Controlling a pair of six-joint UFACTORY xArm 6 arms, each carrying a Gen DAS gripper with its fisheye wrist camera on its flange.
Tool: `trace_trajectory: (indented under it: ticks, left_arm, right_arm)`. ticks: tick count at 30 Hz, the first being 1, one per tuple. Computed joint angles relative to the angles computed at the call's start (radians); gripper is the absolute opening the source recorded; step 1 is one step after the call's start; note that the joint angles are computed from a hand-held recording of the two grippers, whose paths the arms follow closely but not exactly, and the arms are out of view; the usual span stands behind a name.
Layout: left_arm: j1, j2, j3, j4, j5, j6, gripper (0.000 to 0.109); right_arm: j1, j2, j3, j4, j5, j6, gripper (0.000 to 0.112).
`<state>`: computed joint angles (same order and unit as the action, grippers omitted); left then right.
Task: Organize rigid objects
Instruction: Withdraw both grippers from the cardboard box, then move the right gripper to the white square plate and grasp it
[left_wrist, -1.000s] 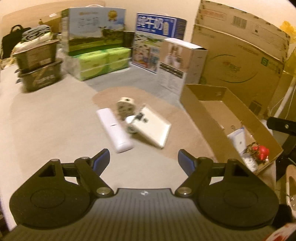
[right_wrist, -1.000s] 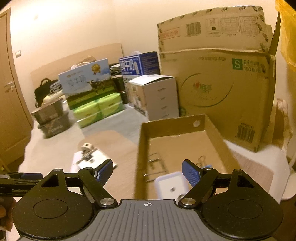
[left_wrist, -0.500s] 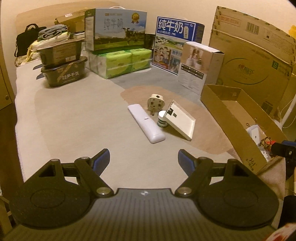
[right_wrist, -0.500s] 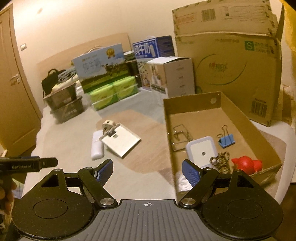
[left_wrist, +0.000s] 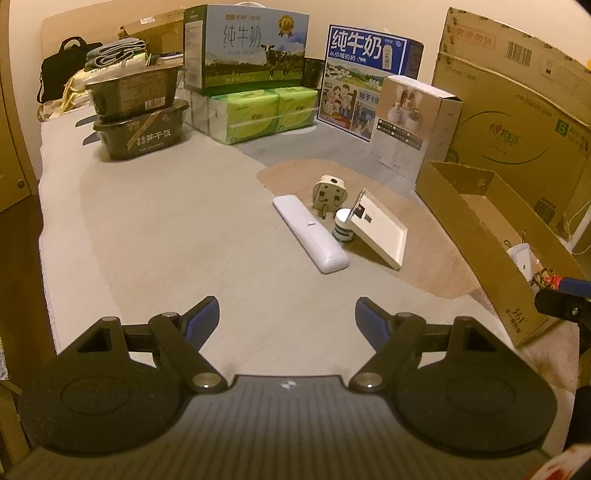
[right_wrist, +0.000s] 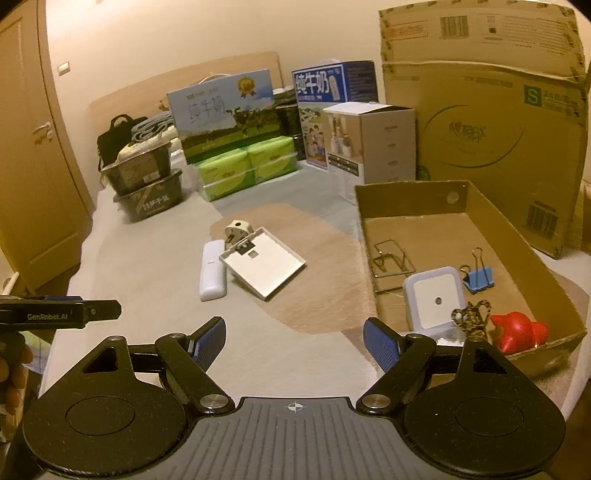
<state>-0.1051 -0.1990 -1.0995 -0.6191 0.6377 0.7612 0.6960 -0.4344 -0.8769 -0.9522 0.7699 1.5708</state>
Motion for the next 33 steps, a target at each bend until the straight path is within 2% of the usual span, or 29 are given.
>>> trace_trajectory:
  ticks: [5,10,12,15,18,21,25,27,30,33]
  left_arm:
    - [-0.001,0.026,-0.015,0.005,-0.002,0.004,0.079]
    - [-0.013,0.073,-0.056,0.013,0.004,0.022,0.079]
    - [-0.019,0.099,-0.079,0.015,0.006,0.035,0.078]
    - [-0.025,0.150,-0.126,0.015,0.017,0.047,0.079]
    - [-0.029,0.212,-0.187,0.027,0.029,0.046,0.079]
    - [-0.032,0.265,-0.240,0.035,0.037,0.046,0.079]
    - [-0.041,0.334,-0.308,0.043,0.034,0.052,0.079]
    - [-0.044,0.365,-0.339,0.040,0.036,0.059,0.079]
    - [-0.046,0.403,-0.380,0.030,0.051,0.061,0.078]
    - [-0.048,0.434,-0.409,0.020,0.060,0.061,0.078]
  right_arm:
    - [-0.032,0.048,-0.031,0.026,-0.045,-0.074,0.081]
    - [-0.096,0.118,-0.073,0.083,-0.133,-0.254,0.081]
    - [-0.138,0.153,-0.094,0.133,-0.187,-0.376,0.082]
    - [-0.193,0.206,-0.131,0.217,-0.241,-0.554,0.093]
    - [-0.251,0.277,-0.181,0.390,-0.303,-0.774,0.096]
    - [-0.285,0.357,-0.251,0.536,-0.323,-0.995,0.097]
    - [-0.309,0.485,-0.382,0.775,-0.291,-1.319,0.098]
    - [-0.318,0.540,-0.440,0.853,-0.264,-1.438,0.098]
    - [-0.336,0.626,-0.541,0.929,-0.201,-1.558,0.098]
    - [-0.352,0.708,-0.653,0.964,-0.097,-1.628,0.098]
